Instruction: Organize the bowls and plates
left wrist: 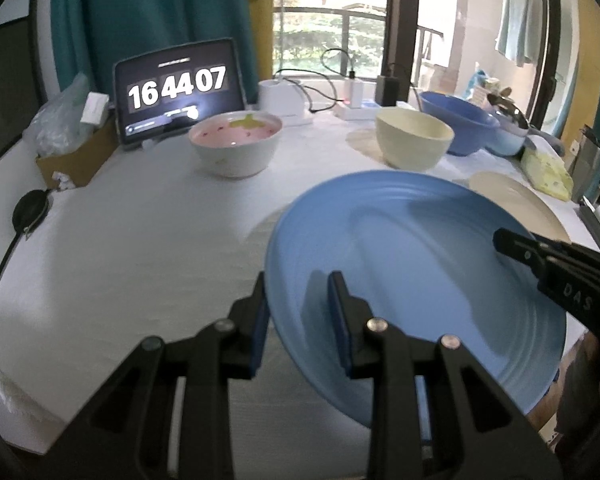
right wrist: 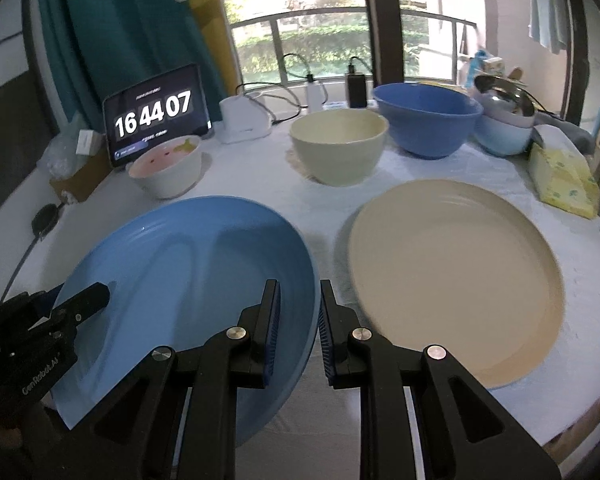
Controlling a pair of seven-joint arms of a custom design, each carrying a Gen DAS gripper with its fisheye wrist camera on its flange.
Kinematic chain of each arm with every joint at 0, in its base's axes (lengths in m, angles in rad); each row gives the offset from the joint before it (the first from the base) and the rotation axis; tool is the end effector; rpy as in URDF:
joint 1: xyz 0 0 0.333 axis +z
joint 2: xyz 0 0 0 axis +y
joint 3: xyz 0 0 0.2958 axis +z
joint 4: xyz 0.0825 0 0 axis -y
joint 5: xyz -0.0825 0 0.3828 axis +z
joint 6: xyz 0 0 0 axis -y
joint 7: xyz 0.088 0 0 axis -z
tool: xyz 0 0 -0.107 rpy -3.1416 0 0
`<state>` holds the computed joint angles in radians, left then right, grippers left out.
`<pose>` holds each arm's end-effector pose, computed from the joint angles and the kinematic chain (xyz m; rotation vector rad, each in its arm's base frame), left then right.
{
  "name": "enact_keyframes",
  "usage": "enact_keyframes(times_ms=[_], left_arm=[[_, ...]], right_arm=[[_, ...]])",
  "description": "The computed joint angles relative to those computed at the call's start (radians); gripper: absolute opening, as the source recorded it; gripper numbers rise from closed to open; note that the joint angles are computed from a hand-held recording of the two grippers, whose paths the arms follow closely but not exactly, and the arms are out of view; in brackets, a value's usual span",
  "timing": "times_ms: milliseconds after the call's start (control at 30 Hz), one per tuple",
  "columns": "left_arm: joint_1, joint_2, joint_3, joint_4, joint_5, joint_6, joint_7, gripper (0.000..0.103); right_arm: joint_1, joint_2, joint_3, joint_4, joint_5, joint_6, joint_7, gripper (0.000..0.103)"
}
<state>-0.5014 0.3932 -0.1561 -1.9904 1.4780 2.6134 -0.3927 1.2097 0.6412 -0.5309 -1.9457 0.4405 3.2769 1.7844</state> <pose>0.4700 -0.3873 0.2595 -1.8010 1.6747 -0.7471 0.5123 0.4050 0.2688 -1.8541 1.4874 -0.5076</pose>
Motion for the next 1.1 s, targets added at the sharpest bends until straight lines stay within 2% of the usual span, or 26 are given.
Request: enact_keyframes(times_ms=[133,367,633,1100], left_arm=[[-0.012,0.018,-0.006,0.035,-0.023,-0.006,0.037,0.029],[-0.049,0.063,0.0,0.11,-0.074,-0.017,0.119,0.029],[-0.097,0.13,0.019,0.214,-0.155,-0.026,0.229,0.029],[-0.182,0.276,0.069,0.427,-0.311,-0.028,0.424,0.03]], right_arm=[[-0.011,-0.028,0.006,-0.041,0.021,0.031,-0.018,0.02],[-0.058,-0.071,0.051,-0.095,0.105,0.087,-0.096,0.02],[-0.177,-0.113,0.155,-0.133,0.173,0.141,-0.18,0.02],[-0.426,-0.153,0.36,-0.166,0.241,0.213,-0.299,0.02]])
